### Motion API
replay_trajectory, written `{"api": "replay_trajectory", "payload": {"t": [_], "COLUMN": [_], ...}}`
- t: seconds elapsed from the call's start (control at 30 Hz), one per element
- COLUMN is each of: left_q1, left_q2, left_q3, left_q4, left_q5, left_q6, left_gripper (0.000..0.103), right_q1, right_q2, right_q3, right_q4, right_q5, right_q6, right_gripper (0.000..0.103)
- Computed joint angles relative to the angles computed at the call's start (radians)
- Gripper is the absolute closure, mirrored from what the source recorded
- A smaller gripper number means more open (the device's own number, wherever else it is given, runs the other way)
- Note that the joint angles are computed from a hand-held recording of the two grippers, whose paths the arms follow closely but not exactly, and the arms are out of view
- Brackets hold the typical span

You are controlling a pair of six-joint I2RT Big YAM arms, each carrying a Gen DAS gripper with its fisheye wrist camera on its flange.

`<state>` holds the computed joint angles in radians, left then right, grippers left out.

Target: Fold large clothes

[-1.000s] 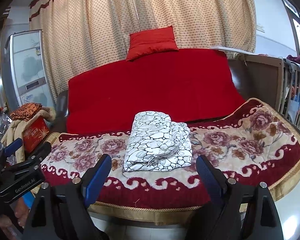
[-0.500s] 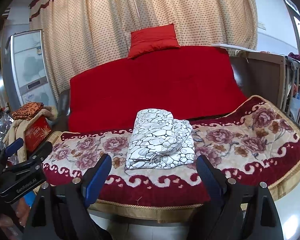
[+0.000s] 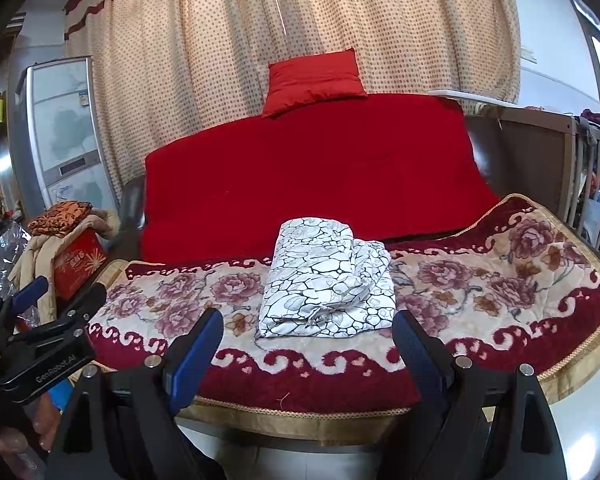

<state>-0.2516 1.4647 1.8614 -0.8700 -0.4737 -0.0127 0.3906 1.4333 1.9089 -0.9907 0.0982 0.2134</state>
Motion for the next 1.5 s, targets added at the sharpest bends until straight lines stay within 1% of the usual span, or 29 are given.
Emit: {"api": "replay_trajectory", "payload": {"t": [0.97,1.37,1.5], "left_q1": [0.005,0.004,0.006], "left_q2": [-0.027,-0.027,-0.027], "left_q3": [-0.019,-0.018,-0.018], "left_q4": [0.018,0.012,0.009], "left_q5": [-0.005,0.001,0.003], "left_q6": [0.009,0.01,0.005], "left_gripper": [0.003,0.003,0.003], "right_q1": [0.017,0.02,0.026], "right_q2": [-0.004,0.001,0.008], "right_q3": [0.002,0.008,0.017], "right_q4": [0.007,-0.003,-0.008], "right_q5": [0.003,0.005,0.025], "right_q6": [-0.016,-0.023,-0.033], "right_gripper": [0.014,0.014,0.014]}}
